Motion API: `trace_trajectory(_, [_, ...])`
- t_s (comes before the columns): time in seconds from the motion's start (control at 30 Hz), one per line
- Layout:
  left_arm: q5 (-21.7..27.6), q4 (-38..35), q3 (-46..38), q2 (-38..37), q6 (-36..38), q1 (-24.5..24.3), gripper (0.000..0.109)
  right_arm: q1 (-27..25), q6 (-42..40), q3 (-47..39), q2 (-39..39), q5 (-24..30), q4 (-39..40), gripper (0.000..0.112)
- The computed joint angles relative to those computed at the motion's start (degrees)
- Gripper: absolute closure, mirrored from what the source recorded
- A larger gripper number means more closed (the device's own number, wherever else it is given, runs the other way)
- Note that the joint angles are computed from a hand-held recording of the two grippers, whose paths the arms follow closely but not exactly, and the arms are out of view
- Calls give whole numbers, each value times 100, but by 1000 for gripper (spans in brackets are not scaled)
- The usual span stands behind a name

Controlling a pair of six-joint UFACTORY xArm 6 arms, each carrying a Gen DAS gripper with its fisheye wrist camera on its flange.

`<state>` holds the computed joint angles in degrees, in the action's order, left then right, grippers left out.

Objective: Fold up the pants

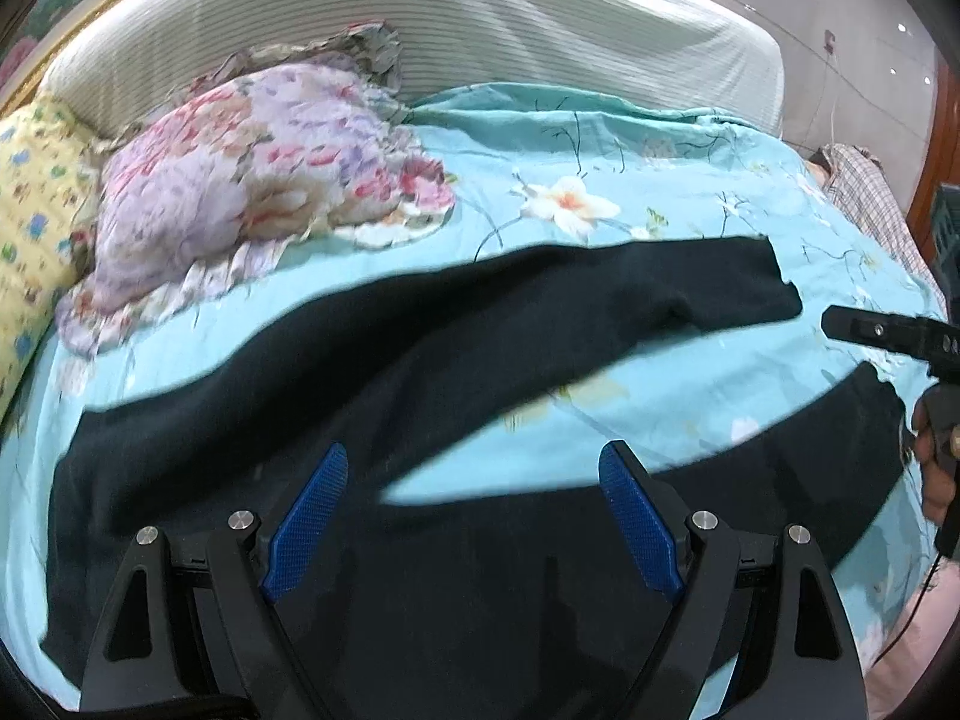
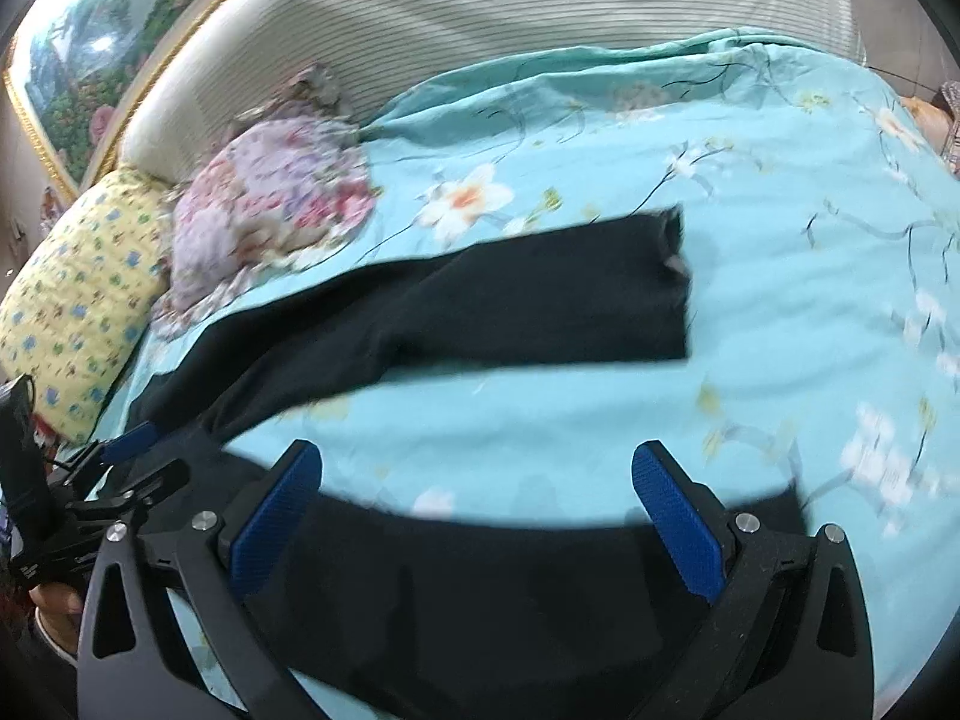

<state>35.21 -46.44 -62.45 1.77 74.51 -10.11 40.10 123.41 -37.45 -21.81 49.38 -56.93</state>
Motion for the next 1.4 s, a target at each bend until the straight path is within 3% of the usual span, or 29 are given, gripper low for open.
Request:
trace_trajectory(0.23, [-179, 327, -889, 712, -183, -411, 22, -1015, -874, 407, -542, -504, 486, 9])
trace_trajectory(0.6, [291, 1458, -2824, 2268, -1075, -765, 22, -2672, -2313, 861, -635, -1852, 1106, 10])
trace_trajectory(0.73, [620, 1800, -3514, 2796, -1352, -814, 22, -3050, -2697, 837, -422, -2196, 1287, 11])
trace_trajectory(0.83, [834, 2173, -3978, 3197, -1636, -866, 22, -3254, -2988, 793, -212, -2476, 1469, 17])
trace_trajectory(0.93, [880, 2589, -4312, 3542, -1961, -924, 23, -3247, -3002, 676, -96, -2364, 1398, 34])
trace_trajectory(1.0, [1129, 2714, -4606, 3758, -2152, -926, 29, -3226, -3138, 607, -59, -2230, 1474, 53])
trace_trajectory(1.03, [1297, 2584, -4713, 3806, -2098, -902, 40, -3220, -3212, 580, -47, -2179, 1510, 59])
trace_trajectory(1.1, [1598, 2333, -4799, 3796, -1956, -855, 67, -3203, -3354, 563, -77, -2067, 1584, 86])
trace_trajectory(1.13, [1647, 2300, -4762, 3750, -1911, -849, 87, -3202, -3350, 598, -141, -2039, 1577, 92])
trace_trajectory(1.17, [1589, 2297, -4606, 3633, -1847, -854, 93, -3211, -3344, 631, -185, -2066, 1578, 99])
trace_trajectory(1.23, [1289, 2208, -4122, 3288, -1610, -852, 100, -3249, -3306, 775, -350, -2252, 1556, 102])
trace_trajectory(1.4, [1586, 1382, -3357, 2478, -983, -584, 103, -2888, -3195, 833, -745, -1848, 1287, 103])
